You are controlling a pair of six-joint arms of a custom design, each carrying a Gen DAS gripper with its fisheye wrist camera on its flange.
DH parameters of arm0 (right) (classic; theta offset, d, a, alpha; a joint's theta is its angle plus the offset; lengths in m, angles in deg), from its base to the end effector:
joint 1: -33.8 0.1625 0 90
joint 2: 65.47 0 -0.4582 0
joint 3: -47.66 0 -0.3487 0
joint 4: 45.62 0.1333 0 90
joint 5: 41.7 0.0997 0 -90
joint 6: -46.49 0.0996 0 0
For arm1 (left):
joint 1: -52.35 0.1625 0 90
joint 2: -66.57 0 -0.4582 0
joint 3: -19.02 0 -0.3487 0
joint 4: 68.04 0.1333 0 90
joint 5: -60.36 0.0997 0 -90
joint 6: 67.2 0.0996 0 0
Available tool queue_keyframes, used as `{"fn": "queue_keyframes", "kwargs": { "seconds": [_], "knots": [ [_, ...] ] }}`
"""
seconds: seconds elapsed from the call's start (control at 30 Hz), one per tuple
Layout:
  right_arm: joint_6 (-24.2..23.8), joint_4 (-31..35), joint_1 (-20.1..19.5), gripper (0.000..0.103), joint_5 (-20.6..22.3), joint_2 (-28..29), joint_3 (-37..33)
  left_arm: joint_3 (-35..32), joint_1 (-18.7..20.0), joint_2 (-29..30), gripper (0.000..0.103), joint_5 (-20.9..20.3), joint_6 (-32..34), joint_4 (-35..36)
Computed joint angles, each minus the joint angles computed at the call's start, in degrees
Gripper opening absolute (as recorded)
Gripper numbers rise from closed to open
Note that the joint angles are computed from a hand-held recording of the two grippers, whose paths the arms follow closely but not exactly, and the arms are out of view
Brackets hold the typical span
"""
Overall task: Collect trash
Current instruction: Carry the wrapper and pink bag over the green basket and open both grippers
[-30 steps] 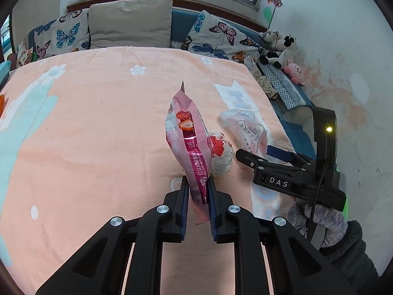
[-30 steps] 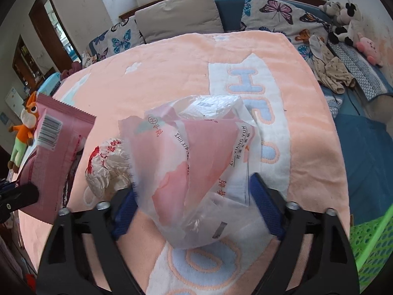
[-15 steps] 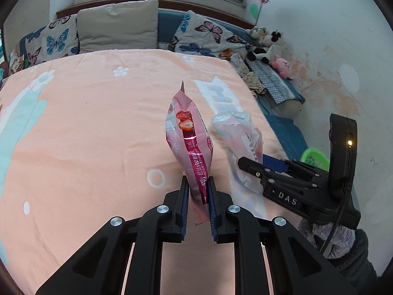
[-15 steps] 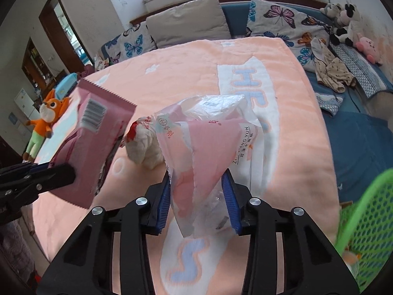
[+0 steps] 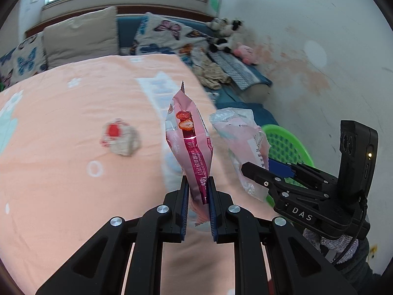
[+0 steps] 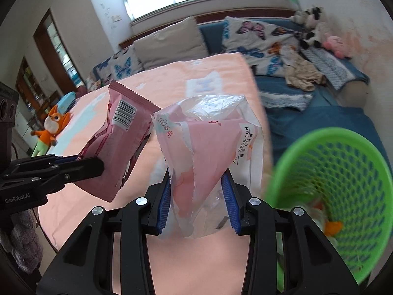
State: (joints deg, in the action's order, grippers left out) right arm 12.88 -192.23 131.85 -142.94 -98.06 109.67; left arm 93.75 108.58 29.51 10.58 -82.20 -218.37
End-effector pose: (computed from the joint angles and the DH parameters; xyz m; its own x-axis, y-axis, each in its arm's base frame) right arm 0.2280 -0.7990 0.1967 -0.7502 -0.5285 0.3973 -0.6482 0.7063 -0.2846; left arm -0.2598 -0.7441 0.1938 -0.8794 0.0117 -0.4759 0.2954 0.7973 -0.5264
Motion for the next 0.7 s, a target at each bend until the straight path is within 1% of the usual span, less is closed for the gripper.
{"fn": "queue_keyframes", "kwargs": {
  "seconds": [0.07,0.27,0.47,0.57,0.63,0.7],
  "knots": [
    [0.32,-1.77,-0.74,0.041,-0.53,-1.7,2.25,-1.49,-0.35,1.27,0.015,-1.7,0.71,0.97],
    [1.81,-6.38,-3.18,0.043,-2.12,-6.18,7.58,-6.85,-1.5,5.76,0.015,-4.6,2.94,4.82],
    [3.32,-9.43,-5.41,0.043,-4.6,-9.32,10.42,-13.97,-2.33,10.5,0.015,-7.14,4.93,9.47],
    [4.29,-10.48,-6.44,0.044,-5.24,-10.25,10.77,-16.78,-2.71,12.31,0.015,-7.46,5.55,11.59],
    [4.88,-11.16,-7.04,0.046,-5.69,-10.56,10.76,-18.76,-2.92,13.53,0.015,-7.68,5.86,13.08],
    [5.49,-11.63,-7.64,0.053,-6.01,-10.71,10.62,-21.09,-3.02,14.87,0.015,-7.82,6.32,14.57]
  ]
}}
